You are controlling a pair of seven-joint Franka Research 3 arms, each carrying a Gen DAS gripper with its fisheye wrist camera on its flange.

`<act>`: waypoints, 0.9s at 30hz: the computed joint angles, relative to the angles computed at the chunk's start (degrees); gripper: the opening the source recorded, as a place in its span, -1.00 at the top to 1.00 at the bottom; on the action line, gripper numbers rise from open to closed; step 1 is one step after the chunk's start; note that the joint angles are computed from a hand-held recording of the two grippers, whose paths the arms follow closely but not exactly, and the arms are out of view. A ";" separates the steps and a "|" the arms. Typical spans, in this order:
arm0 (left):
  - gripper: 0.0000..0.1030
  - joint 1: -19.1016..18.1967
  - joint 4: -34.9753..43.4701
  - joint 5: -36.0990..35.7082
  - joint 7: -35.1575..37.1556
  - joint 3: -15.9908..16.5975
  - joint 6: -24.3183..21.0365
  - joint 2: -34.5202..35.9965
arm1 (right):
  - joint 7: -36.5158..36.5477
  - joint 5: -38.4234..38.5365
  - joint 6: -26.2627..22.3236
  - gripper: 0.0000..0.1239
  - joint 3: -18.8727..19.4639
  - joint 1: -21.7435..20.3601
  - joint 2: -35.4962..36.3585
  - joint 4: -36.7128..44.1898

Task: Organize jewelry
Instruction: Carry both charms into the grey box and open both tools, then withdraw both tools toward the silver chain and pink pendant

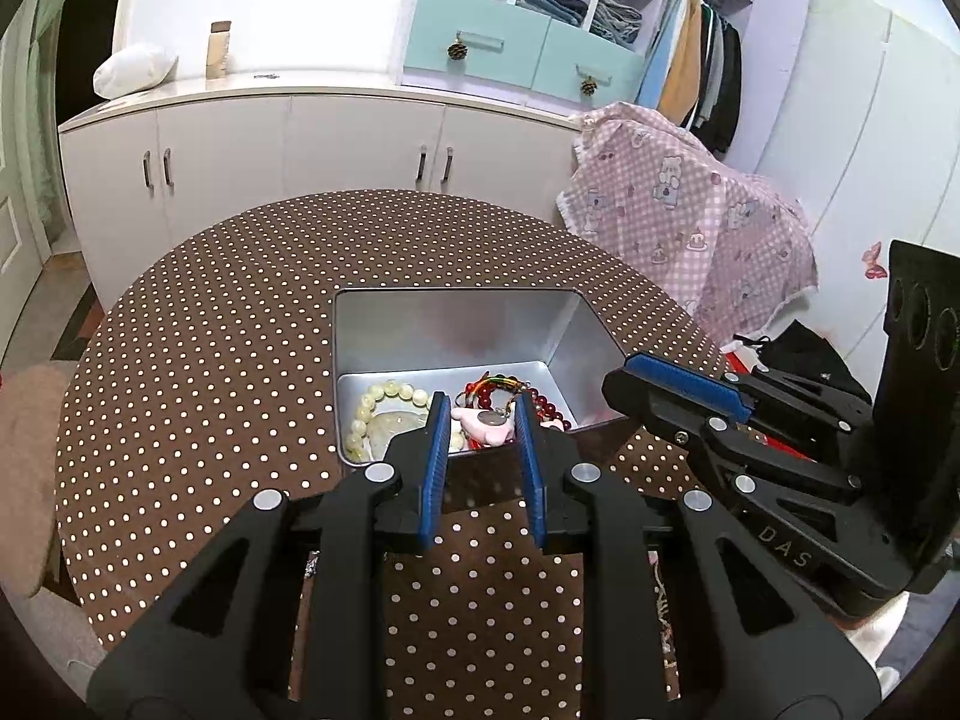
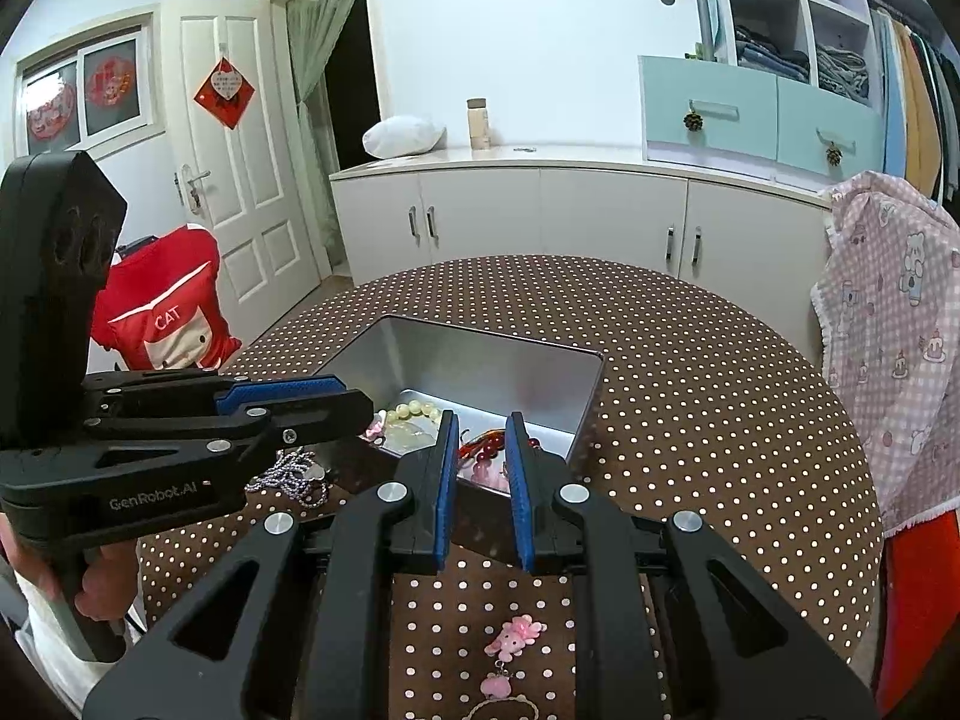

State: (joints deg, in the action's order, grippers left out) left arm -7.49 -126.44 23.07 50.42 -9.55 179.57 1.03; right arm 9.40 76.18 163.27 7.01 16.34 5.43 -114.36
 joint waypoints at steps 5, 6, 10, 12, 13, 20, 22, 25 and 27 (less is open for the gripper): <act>0.56 0.05 0.50 2.03 -2.16 0.30 -1.03 0.31 | 0.78 -0.56 0.27 0.76 0.02 0.08 -0.20 -0.41; 0.56 0.03 0.43 2.54 -2.77 0.38 -0.94 0.25 | 0.79 -0.54 0.24 0.76 0.02 0.08 -0.26 -0.47; 0.56 0.05 0.53 3.26 -3.50 0.42 -1.10 0.26 | 0.48 -0.28 0.27 0.76 -0.06 0.03 -0.60 -0.66; 0.56 0.02 0.58 3.95 -4.23 0.46 -1.35 0.15 | 0.27 0.04 0.28 0.76 -0.14 0.03 -0.79 -0.70; 0.56 0.04 0.54 4.04 -4.37 0.44 -1.36 0.06 | 0.03 0.33 0.29 0.76 -0.17 0.03 -1.00 -0.90; 0.56 0.22 0.21 7.05 -7.46 0.41 -1.82 -0.61 | -0.84 1.72 0.82 0.76 -0.63 0.24 -2.30 -2.32; 0.56 0.33 0.16 9.29 -9.55 0.36 -2.10 -0.96 | -1.29 2.38 1.00 0.75 -0.81 0.30 -2.80 -2.87; 0.56 0.53 0.15 11.88 -11.93 0.15 -2.43 -1.33 | -1.95 3.51 1.40 0.74 -1.07 0.47 -3.62 -3.66; 0.56 0.81 0.06 15.08 -14.92 -0.06 -3.07 -1.89 | -2.37 4.10 1.73 0.70 -1.27 0.60 -4.06 -4.13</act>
